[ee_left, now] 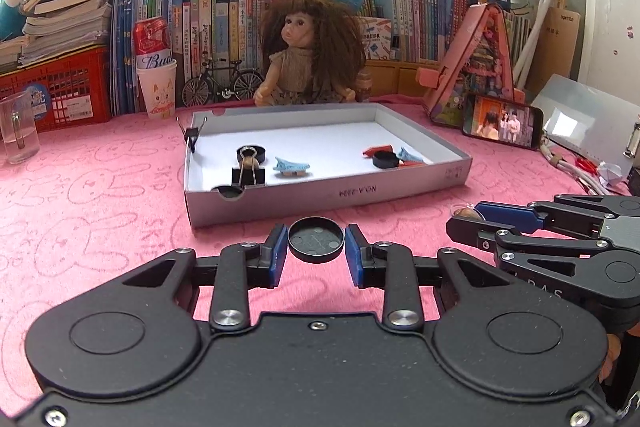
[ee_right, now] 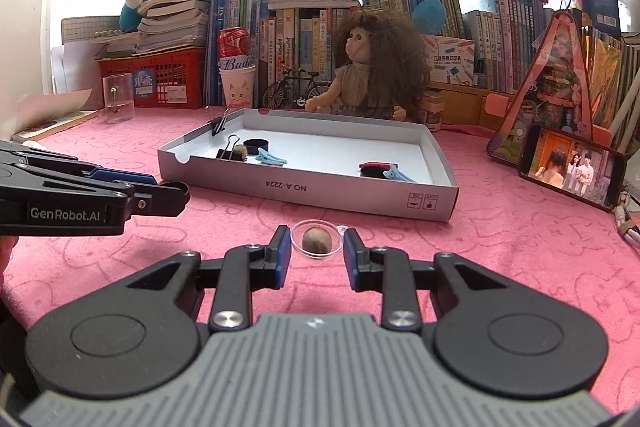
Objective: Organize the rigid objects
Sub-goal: 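Carry the black lid and nut cup with both tools over the box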
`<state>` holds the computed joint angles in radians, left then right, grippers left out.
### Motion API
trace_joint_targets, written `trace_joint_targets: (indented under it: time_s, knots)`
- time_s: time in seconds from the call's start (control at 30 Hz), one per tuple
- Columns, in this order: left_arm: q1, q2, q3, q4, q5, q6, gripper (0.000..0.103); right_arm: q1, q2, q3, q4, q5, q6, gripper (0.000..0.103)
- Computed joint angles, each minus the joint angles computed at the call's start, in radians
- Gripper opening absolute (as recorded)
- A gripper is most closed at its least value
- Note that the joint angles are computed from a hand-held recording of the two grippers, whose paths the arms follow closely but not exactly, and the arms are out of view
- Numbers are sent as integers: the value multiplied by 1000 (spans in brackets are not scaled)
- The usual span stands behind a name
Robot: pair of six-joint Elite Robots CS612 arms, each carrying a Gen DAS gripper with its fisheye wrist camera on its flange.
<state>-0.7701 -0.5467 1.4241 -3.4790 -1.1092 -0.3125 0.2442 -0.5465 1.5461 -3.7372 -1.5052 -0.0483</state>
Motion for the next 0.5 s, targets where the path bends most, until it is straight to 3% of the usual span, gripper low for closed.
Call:
trace_joint_targets:
  time_s: [0.5]
  knots:
    - [40, 69, -192, 136, 33, -55, 29, -5, 40, -151, 93, -65, 100, 34]
